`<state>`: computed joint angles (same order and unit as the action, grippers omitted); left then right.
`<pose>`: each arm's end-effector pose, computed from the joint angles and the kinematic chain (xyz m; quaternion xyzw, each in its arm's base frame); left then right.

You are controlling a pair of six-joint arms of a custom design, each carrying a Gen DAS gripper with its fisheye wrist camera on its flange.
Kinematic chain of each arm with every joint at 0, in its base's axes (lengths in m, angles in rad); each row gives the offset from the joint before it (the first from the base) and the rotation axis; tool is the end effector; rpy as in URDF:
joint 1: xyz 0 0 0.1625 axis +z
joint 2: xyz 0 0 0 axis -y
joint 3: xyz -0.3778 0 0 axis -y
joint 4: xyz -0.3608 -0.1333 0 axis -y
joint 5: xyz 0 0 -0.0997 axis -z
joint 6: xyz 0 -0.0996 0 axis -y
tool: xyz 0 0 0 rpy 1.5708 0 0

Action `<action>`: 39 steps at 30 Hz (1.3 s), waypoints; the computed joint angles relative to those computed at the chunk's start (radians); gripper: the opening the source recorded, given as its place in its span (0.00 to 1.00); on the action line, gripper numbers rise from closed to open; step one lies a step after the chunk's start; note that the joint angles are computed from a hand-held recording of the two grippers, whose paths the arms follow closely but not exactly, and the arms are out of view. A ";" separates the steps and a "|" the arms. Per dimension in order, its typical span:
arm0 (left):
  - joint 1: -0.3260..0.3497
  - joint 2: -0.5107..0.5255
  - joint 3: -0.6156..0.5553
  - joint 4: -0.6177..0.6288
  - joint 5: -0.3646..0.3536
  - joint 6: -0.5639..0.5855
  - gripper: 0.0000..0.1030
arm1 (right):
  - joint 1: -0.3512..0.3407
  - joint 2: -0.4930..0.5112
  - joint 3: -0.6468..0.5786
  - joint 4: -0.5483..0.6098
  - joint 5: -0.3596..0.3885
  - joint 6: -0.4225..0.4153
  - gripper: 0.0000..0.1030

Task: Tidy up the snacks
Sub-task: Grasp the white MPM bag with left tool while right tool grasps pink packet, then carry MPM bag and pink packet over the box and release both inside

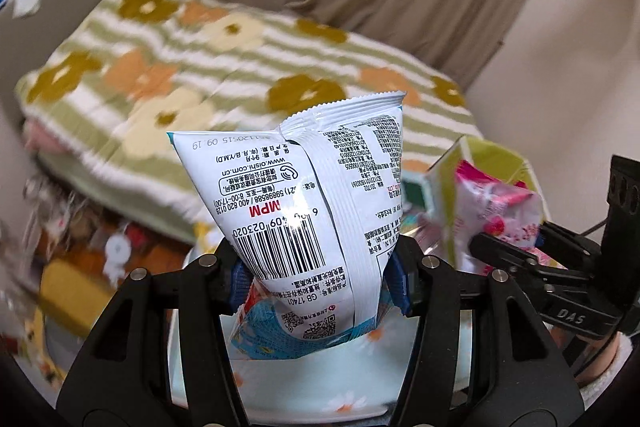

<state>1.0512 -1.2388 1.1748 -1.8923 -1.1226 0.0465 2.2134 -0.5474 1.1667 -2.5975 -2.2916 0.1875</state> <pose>-0.1494 -0.6165 0.4971 0.2264 0.9307 -0.2327 0.1683 0.4961 -0.5500 0.1205 0.1372 -0.9089 0.3125 0.2397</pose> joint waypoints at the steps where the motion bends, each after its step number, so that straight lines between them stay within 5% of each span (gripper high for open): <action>1: -0.011 0.017 -0.014 -0.006 -0.012 0.006 0.49 | 0.001 -0.026 0.026 -0.018 -0.013 0.006 0.44; 12: -0.151 0.221 -0.087 -0.072 -0.131 0.003 0.49 | -0.037 -0.342 0.326 -0.141 -0.168 0.003 0.44; 27: -0.227 0.558 -0.224 0.028 -0.165 -0.086 0.50 | -0.202 -0.613 0.557 -0.126 -0.080 0.041 0.44; 30: -0.226 0.593 -0.251 0.072 -0.157 -0.105 0.62 | -0.219 -0.628 0.572 -0.112 -0.066 0.073 0.44; 32: -0.227 0.599 -0.249 0.076 -0.146 -0.100 0.97 | -0.226 -0.632 0.579 -0.112 -0.063 0.093 0.44; 39: -0.236 0.572 -0.205 0.097 -0.099 -0.029 0.99 | -0.240 -0.634 0.594 -0.106 -0.070 0.164 0.44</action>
<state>0.8150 -0.6663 0.9700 -1.7953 -1.2212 0.0170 1.9734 -1.1812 1.7604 -2.7038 -2.3615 0.3512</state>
